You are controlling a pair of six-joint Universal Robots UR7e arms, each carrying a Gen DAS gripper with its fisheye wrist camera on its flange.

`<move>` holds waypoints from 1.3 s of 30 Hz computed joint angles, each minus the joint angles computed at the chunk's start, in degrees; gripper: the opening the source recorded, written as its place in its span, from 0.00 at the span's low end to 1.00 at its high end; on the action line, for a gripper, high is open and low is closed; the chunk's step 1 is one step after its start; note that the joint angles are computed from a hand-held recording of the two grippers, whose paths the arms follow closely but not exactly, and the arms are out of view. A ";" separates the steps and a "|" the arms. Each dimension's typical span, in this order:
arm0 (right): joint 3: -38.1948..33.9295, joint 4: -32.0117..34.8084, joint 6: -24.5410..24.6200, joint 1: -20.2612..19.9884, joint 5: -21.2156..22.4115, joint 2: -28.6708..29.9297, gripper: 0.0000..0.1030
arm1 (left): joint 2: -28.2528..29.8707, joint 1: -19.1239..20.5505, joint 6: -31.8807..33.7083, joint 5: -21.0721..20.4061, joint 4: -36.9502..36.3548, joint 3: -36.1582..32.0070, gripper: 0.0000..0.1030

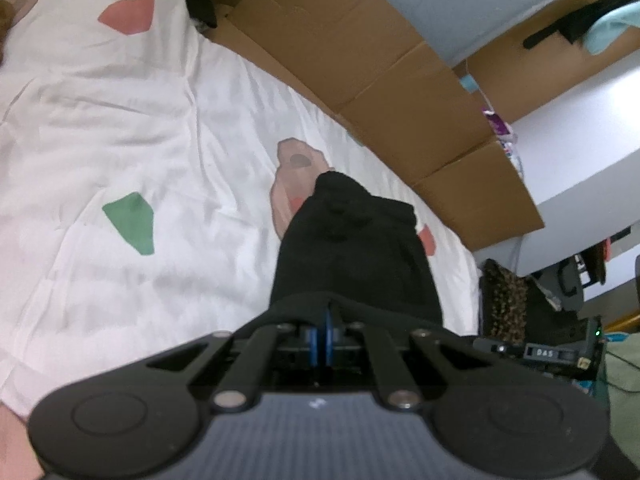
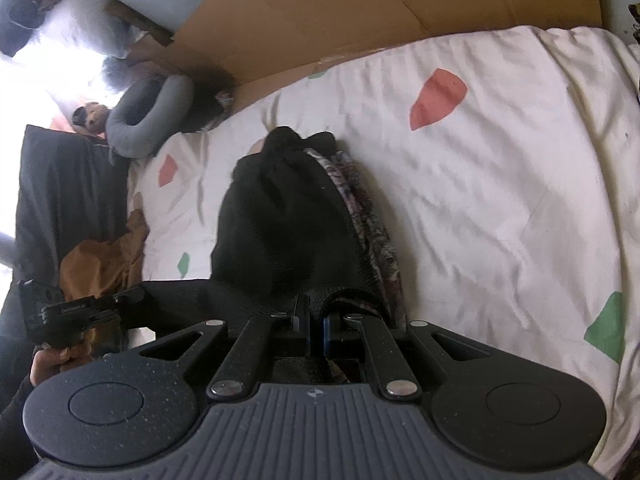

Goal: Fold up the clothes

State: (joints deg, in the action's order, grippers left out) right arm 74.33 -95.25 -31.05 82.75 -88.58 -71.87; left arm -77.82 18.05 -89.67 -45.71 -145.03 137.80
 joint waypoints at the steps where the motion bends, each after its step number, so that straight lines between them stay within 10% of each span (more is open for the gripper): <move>1: 0.10 -0.29 0.01 -0.04 0.01 0.21 0.04 | 0.22 0.44 0.16 -0.38 0.35 -0.01 0.04; 11: 0.92 -2.76 2.01 -0.55 -0.70 1.94 0.07 | 2.65 3.54 5.17 -2.49 -2.89 1.05 0.10; 16: 1.26 -2.19 2.14 -1.86 2.36 1.01 0.46 | 3.41 3.20 6.05 -4.32 -5.39 1.57 0.53; 39: 9.82 -2.77 -0.78 -3.27 3.26 -4.25 0.63 | 9.81 -0.45 9.64 -4.89 -1.31 -0.71 0.61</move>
